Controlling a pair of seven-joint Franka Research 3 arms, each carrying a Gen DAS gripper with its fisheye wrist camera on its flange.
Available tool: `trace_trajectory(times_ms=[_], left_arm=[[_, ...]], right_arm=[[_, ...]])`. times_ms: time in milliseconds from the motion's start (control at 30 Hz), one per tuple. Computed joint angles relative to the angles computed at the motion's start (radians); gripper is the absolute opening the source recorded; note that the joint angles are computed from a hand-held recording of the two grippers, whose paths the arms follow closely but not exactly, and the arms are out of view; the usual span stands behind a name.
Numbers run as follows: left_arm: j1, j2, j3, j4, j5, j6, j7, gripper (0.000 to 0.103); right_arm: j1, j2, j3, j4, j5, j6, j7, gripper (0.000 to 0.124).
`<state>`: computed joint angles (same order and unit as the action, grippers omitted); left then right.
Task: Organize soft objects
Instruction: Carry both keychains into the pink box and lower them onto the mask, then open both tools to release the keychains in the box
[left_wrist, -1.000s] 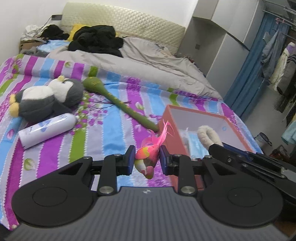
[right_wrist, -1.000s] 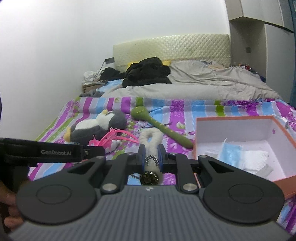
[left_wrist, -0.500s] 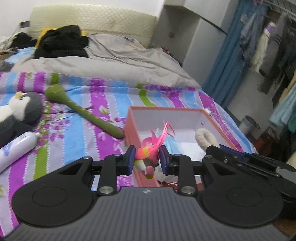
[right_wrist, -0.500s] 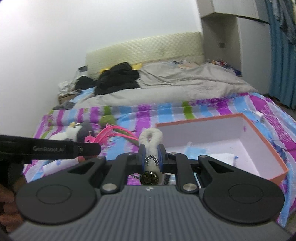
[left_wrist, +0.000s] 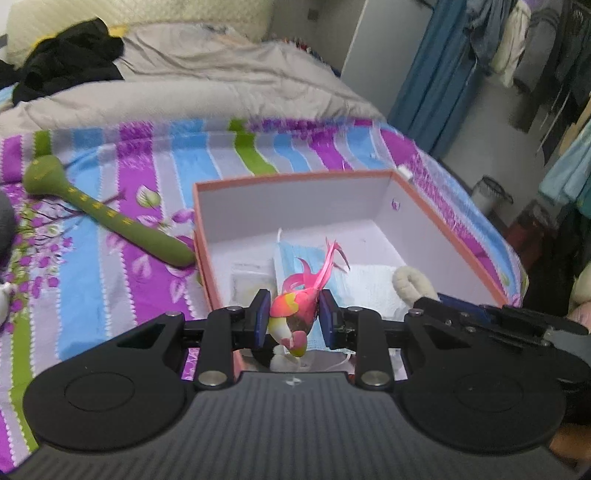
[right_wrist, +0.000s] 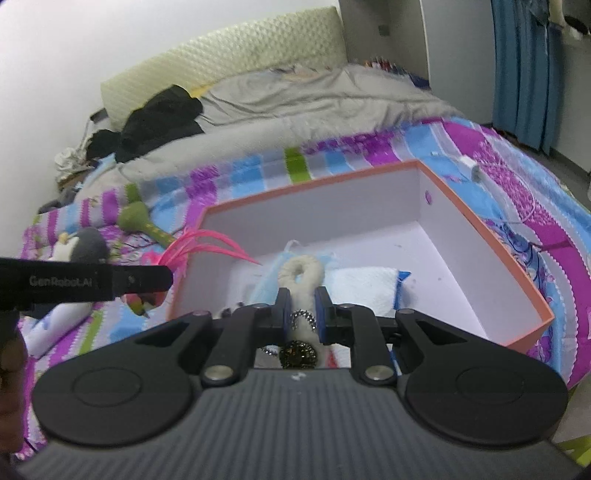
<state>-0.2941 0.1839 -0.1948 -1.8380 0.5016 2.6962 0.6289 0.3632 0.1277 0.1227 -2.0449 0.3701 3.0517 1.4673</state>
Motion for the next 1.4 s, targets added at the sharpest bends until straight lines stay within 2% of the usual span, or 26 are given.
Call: trace_trajectory(times_ms=[367,433,467,500,567,700,1000,1200,1400], left_arm=[[0.004,0.190,-0.008,0.200,-0.125,-0.081,0.166,0.034],[-0.009,0.209,0.002,0.231,-0.123,-0.117,0.174,0.045],[-0.015,0.209,0.008,0.233,-0.118,-0.120,0.168,0.057],[-0.020,0.207,0.013,0.231,-0.113,-0.118,0.161,0.065],[-0.025,0.191,0.020,0.212,-0.099,-0.095,0.147,0.066],[-0.032,0.155,0.029,0.187,-0.066,-0.090,0.120,0.066],[-0.024,0.012,0.013,0.072,-0.005,-0.070,0.069,0.066],[-0.011,-0.099,-0.011,-0.021,0.021,-0.042,0.023,0.066],[0.007,-0.215,-0.039,-0.108,0.042,-0.021,-0.016,0.066]], right_arm=[[-0.035,0.137,-0.003,0.134,0.010,-0.091,-0.005,0.019],[-0.029,0.152,-0.015,0.147,-0.002,-0.096,0.007,0.019],[-0.030,0.157,-0.015,0.153,-0.001,-0.099,0.010,0.024],[-0.025,0.161,-0.024,0.158,-0.010,-0.102,0.024,0.037],[-0.001,0.165,-0.057,0.164,-0.053,-0.111,0.074,0.049],[-0.036,0.148,-0.016,0.144,-0.022,-0.084,0.039,0.047],[-0.017,0.050,-0.020,0.066,-0.020,-0.033,0.056,0.047],[0.009,-0.046,-0.035,-0.008,-0.080,0.015,0.123,0.047],[0.005,-0.155,-0.028,-0.087,-0.210,0.063,0.254,0.047]])
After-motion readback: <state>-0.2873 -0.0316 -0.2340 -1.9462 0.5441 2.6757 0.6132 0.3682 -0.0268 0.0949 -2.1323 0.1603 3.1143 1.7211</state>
